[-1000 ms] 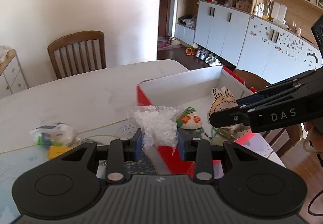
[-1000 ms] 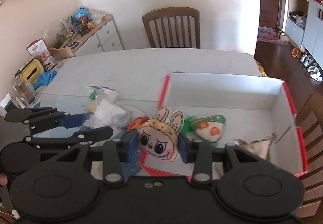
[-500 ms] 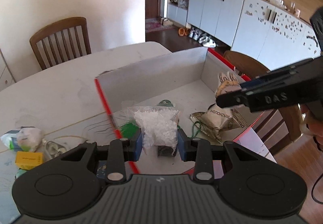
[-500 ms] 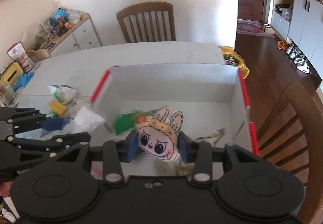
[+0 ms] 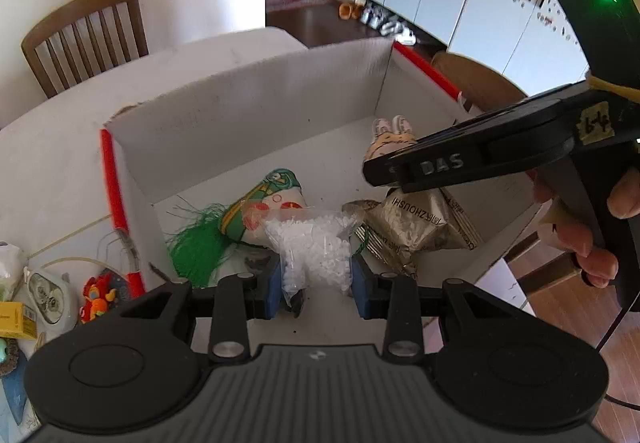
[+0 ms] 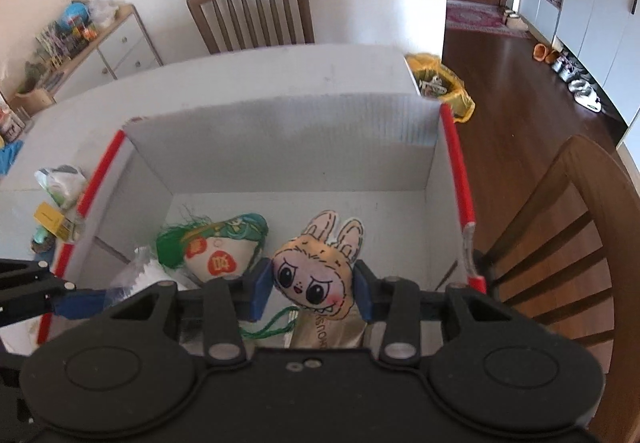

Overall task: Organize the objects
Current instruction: 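Carry the clear bag and bunny keychain into the red box and release both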

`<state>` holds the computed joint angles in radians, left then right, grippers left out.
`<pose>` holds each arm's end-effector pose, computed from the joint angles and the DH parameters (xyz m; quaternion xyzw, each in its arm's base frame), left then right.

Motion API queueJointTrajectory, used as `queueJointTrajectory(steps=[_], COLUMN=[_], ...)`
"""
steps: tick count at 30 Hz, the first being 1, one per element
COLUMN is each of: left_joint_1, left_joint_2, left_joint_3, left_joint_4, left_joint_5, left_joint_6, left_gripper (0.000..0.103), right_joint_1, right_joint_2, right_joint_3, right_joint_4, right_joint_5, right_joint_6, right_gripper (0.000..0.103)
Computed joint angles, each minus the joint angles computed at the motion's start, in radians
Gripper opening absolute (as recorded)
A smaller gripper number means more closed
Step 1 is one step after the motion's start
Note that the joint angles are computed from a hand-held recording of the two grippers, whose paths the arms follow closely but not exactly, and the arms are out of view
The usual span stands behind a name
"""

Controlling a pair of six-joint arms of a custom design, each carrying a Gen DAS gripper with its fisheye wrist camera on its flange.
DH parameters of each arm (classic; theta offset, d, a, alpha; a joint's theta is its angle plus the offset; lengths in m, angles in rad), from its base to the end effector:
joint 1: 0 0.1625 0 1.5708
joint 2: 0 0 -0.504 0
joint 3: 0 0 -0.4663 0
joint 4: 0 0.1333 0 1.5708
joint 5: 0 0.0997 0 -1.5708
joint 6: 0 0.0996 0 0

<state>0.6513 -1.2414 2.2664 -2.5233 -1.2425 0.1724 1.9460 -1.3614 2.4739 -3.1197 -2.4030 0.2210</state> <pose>-0.2955 -0.4333 0.1396 0.5170 0.8395 -0.0263 0.1651 0.2130 -0.3780 0.2187 -0.0185 -0.8971 0.3052 0.3191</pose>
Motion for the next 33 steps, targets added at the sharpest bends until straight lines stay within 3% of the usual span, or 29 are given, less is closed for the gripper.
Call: queueJointTrajectory(steps=[13, 24, 31, 33], left_joint_1=[0.010, -0.002, -0.008, -0.009], left_joint_2=[0.079, 0.073, 0.051, 0.042], left_joint_3=[-0.047, -0.028, -0.009, -0.006], left_joint_4=[0.083, 0.056, 0.011, 0.006], left_joint_5=[0.015, 0.047, 0.064, 0.061], left_joint_6=[-0.044, -0.063, -0.069, -0.072], left_gripper=[0.034, 0.037, 0.057, 0.058], right_joint_1=[-0.047, -0.039, -0.038, -0.029], right_joint_2=[0.023, 0.009, -0.006, -0.011], right_joint_3=[-0.012, -0.014, -0.003, 0.000], right_joint_4=[0.067, 0.083, 0.060, 0.050], right_joint_5=[0.037, 0.035, 0.045, 0.041], right_joint_6=[0.032, 0.046, 0.045, 0.046], right_gripper=[0.041, 0.045, 0.050, 0.051])
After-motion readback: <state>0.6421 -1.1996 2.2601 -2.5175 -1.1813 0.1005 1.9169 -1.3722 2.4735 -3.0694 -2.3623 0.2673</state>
